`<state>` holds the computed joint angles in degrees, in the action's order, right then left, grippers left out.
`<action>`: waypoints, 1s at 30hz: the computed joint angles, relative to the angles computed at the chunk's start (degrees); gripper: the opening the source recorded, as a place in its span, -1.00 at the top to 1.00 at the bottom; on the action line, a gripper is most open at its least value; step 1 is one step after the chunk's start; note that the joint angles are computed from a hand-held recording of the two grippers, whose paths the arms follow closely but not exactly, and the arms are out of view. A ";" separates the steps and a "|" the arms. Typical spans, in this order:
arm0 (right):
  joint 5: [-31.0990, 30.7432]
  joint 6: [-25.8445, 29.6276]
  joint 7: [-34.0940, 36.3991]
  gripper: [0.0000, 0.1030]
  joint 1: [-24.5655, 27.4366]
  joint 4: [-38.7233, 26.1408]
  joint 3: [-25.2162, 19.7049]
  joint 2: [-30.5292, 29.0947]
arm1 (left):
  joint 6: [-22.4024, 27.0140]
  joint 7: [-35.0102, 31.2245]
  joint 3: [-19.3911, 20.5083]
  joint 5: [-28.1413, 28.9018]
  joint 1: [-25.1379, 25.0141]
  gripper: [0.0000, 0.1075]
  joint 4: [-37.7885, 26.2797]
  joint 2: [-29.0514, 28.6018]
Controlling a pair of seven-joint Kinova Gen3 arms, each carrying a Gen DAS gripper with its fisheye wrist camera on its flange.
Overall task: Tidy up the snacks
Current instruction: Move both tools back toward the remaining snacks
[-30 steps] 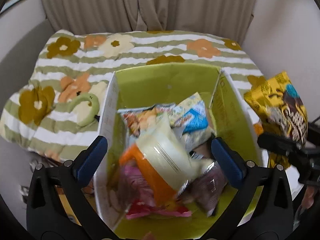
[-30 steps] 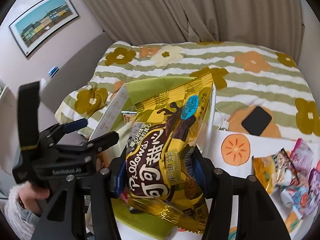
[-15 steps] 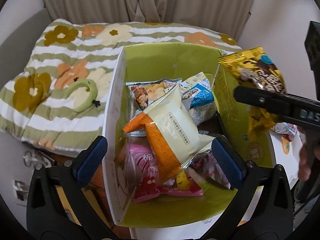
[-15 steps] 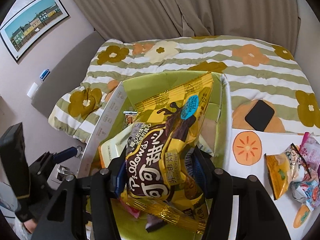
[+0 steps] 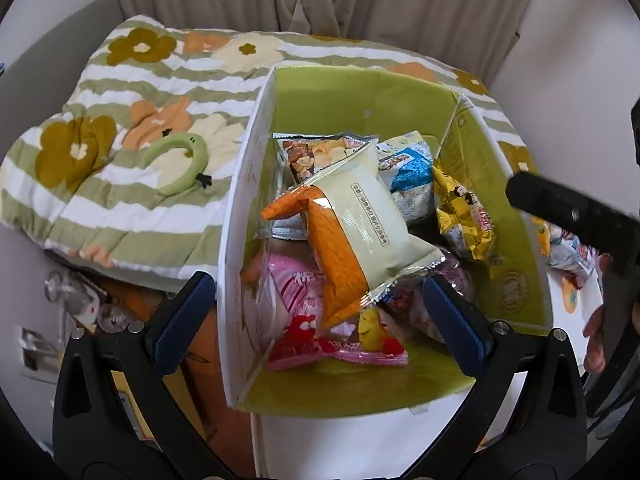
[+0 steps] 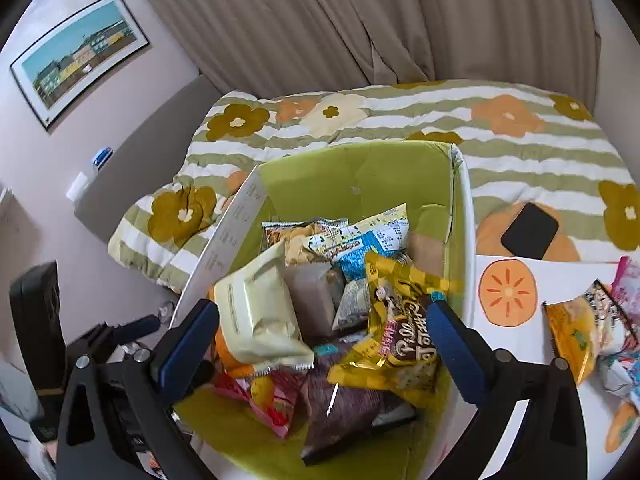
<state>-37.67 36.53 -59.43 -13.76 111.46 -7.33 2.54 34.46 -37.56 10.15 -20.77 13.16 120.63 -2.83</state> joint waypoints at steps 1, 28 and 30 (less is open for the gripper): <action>1.01 0.41 -0.48 -1.00 -0.13 0.12 -0.04 -0.85 | 0.51 0.88 0.36 -0.54 0.17 -0.91 -0.08 -0.38; 21.44 2.01 -20.32 -1.00 5.33 6.06 9.17 -22.14 | -0.08 -8.41 5.05 -2.01 9.42 -0.91 -15.48 4.94; 22.32 2.26 -20.15 -1.00 6.00 5.76 11.21 -22.03 | 0.91 -9.43 4.41 -3.04 11.45 -0.91 -18.65 7.44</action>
<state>-15.34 38.79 -79.58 -7.76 117.23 3.88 -19.50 35.37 -47.00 14.56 -23.82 24.61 101.98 4.61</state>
